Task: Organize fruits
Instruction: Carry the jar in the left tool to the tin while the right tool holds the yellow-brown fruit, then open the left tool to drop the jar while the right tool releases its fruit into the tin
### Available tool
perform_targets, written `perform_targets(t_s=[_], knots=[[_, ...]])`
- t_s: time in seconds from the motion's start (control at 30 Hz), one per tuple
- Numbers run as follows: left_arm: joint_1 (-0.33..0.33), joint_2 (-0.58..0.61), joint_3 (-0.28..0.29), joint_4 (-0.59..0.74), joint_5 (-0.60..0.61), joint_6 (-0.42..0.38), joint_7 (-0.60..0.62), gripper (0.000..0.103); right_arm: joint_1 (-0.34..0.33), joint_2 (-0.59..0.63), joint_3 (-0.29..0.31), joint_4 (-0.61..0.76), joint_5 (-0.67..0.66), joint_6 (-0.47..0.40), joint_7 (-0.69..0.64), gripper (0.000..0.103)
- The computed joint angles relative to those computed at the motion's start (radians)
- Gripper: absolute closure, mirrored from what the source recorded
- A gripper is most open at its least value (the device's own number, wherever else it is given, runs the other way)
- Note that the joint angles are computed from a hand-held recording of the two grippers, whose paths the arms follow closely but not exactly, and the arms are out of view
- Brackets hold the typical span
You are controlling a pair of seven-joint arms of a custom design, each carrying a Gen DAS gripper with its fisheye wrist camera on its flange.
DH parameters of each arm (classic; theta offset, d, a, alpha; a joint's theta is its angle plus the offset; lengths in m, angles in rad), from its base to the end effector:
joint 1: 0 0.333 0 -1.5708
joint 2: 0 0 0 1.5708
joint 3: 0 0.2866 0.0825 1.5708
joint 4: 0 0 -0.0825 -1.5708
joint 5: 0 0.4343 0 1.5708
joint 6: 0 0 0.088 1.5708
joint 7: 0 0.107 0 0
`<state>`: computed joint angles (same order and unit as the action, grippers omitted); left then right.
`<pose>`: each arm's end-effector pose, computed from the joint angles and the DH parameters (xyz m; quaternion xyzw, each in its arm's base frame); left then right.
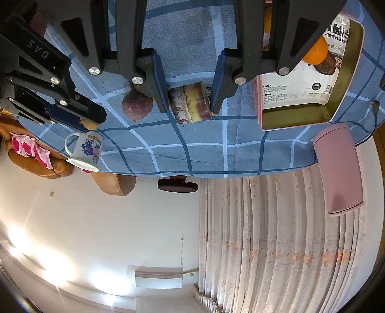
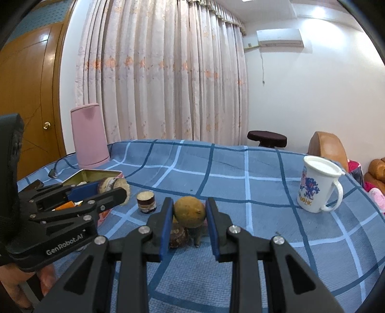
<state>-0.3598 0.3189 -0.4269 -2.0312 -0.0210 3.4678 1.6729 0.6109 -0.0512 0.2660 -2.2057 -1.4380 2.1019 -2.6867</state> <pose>0.4875 -0.4579 0.3823 -0.3307 0.7721 -0.5104 0.1846 0.4074 0.4164 0.3756 -0.4977 0.6589 -0.4574 0.3302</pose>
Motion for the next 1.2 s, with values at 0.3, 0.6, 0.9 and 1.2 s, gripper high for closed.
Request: perform_targets(t_s=[0.3, 0.6, 0.9, 1.2], knots=[[0.063, -0.033, -0.017, -0.047, 0.047, 0.016, -0.064, 0.066, -0.001, 0.064, -0.022, 0.077, -0.003, 0.068, -0.039, 0.073], [0.117, -0.066, -0.005, -0.077, 0.099, 0.013, -0.154, 0.066, 0.021, 0.157, -0.058, 0.208, -0.025, 0.122, -0.122, 0.073], [0.105, -0.091, 0.048, -0.088, 0.056, -0.014, -0.152, 0.066, 0.050, 0.254, -0.106, 0.344, -0.043, 0.192, -0.189, 0.073], [0.095, -0.091, 0.087, -0.076, -0.034, -0.055, -0.094, 0.066, 0.074, 0.370, -0.163, 0.492, -0.008, 0.313, -0.253, 0.073]])
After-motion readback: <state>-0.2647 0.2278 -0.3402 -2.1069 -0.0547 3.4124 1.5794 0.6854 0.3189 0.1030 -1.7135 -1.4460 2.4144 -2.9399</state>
